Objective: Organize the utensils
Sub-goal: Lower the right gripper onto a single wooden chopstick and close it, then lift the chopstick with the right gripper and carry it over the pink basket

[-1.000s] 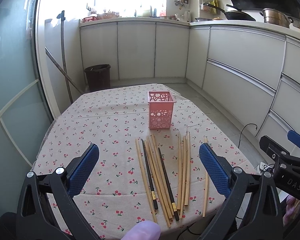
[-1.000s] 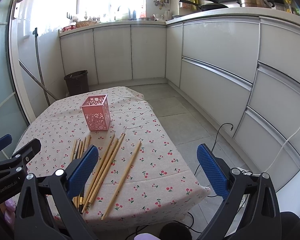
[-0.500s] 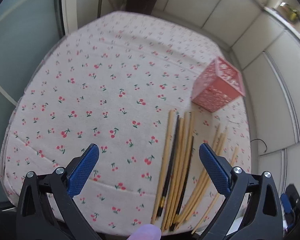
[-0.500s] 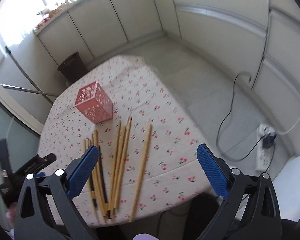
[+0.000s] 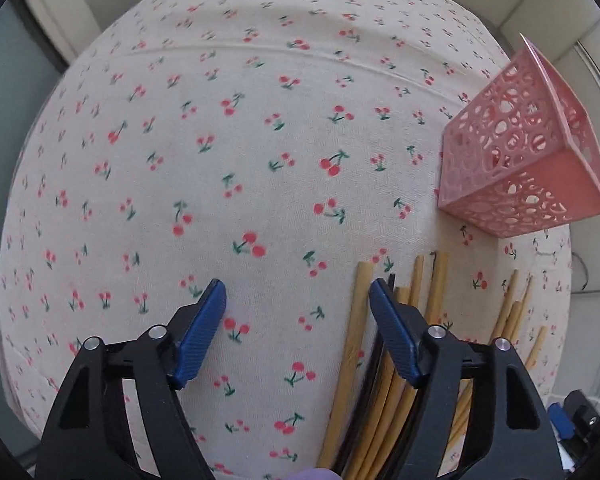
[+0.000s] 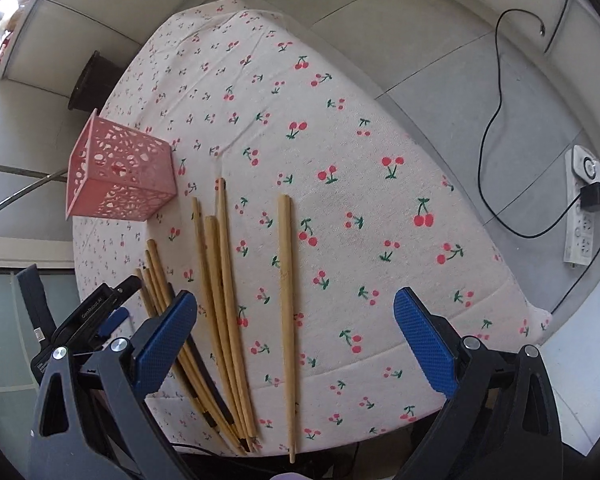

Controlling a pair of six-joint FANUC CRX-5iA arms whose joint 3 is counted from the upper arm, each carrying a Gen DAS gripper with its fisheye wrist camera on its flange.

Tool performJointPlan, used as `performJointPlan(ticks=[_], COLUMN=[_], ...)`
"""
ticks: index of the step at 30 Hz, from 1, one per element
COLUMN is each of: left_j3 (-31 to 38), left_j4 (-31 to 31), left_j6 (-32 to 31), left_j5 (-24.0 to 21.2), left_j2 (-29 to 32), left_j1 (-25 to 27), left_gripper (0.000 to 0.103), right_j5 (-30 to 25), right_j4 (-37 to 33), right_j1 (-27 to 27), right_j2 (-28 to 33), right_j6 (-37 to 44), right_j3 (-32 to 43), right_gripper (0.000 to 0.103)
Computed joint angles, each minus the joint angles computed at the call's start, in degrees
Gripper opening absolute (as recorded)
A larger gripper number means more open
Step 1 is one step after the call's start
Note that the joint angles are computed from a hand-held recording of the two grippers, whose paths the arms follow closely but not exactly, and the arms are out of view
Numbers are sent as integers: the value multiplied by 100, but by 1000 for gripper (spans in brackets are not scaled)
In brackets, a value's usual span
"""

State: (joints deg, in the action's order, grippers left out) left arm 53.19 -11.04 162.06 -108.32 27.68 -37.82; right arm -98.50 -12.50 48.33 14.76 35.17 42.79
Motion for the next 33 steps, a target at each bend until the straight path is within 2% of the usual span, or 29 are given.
performJointPlan(ticks=[3,5,7,8,9,10,14,16,17,19,20,22,23,26,28,33], left_j3=[712,919,1153,1184,1219,1183,589,276,195,49,-20,84,68,190,124,31], left_j4=[-268,-377,-419,-415,-423,-422,-284,-235,-233,-253,-286,-426,-496,-747,-918,-1500], left_j6=[-337,-427,-504,-533,-563,-562,-294,-194,-176,-170,-178,-229,-285,-349,-316,-205], left_j5=[-616,-707,-764,-746,-749,-699,-167,54,116,214,237,185,195,230,414,820], left_j2=[443,556,698,713,723,691,355,153,94,-37,-118,-144,-216,-345,-508,-881], left_j1=[-128,-214,-282,-306,-336,-372,-422,-415,-422,-434,-455,-550,-579,-752,-860,-1183], left_gripper=[64,55,31,26,15,8,7,7,7,7,7,7,7,7,7,7], right_j5=[-84,-182,-231,-233,-227,-258,-376,-406,-356,-358,-339,-292,-250,-16,224,1155], right_j4=[441,576,545,484,470,487,555,707,894,1051,1092,1348,1310,1374,1427,2011], right_j1=[166,189,171,147,150,173,294,383,465,532,553,665,676,742,786,983], right_j2=[107,195,234,262,277,321,559,621,678,764,797,869,892,798,626,-38], right_j6=[34,15,-47,-89,-102,-103,-59,-67,21,56,88,219,273,376,372,461], right_j3=[56,98,103,110,105,143,326,342,382,458,489,495,501,345,141,-391], right_gripper=[96,96,95,91,85,81,54,50,43,42,36,13,8,8,8,8])
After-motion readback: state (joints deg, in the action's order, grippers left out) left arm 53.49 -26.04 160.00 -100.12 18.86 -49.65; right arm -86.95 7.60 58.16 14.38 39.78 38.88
